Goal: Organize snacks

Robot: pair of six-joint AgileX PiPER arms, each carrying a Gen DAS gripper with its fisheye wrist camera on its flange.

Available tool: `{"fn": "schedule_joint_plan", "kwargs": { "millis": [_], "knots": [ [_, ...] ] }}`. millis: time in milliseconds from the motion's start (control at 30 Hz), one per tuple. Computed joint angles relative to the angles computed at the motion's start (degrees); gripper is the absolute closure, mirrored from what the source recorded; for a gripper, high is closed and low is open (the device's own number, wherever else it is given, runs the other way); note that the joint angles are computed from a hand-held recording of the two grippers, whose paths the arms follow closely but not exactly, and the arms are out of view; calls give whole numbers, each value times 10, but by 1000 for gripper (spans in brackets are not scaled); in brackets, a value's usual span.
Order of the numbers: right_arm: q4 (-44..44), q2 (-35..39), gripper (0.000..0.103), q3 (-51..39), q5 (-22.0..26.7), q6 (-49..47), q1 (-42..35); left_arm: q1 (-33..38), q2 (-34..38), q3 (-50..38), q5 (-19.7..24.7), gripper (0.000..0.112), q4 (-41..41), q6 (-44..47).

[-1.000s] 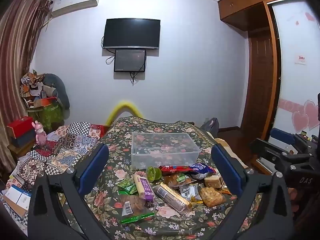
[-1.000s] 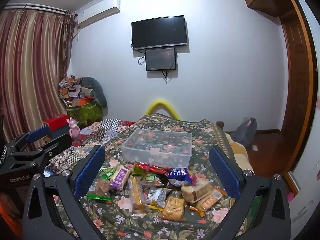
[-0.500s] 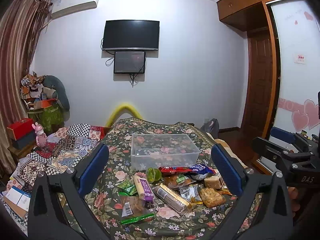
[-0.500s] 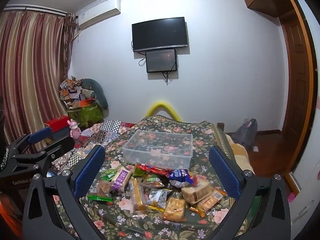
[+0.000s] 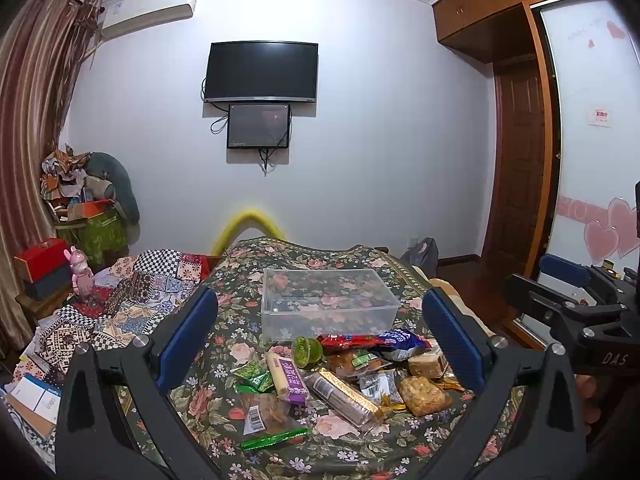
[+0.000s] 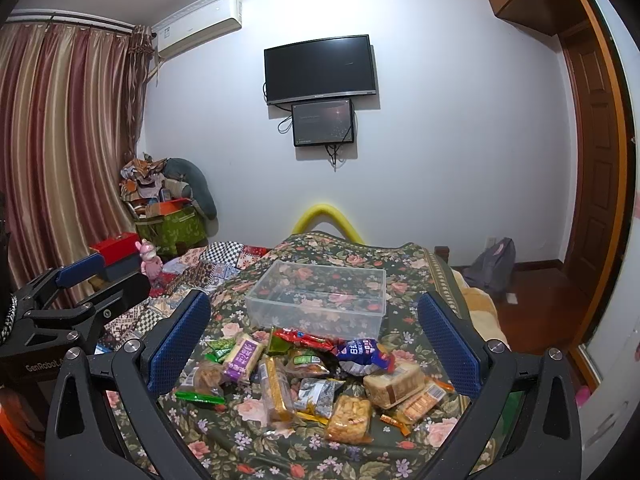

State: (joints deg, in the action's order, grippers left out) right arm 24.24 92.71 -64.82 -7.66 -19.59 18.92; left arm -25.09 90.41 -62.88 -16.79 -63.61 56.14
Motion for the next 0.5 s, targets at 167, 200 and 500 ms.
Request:
{"fn": "schedule_joint_plan", "kwargs": {
  "millis": [167, 200, 500],
  "knots": [
    [-2, 0, 0, 2, -3, 2, 1, 1, 0, 1, 1, 9, 5, -6],
    [8, -1, 0, 3, -3, -8, 2, 0, 1, 0, 1, 9, 5, -6],
    [8, -2, 0, 4, -4, -6, 2, 0, 3, -1, 4, 9, 2, -6]
  ]
}}
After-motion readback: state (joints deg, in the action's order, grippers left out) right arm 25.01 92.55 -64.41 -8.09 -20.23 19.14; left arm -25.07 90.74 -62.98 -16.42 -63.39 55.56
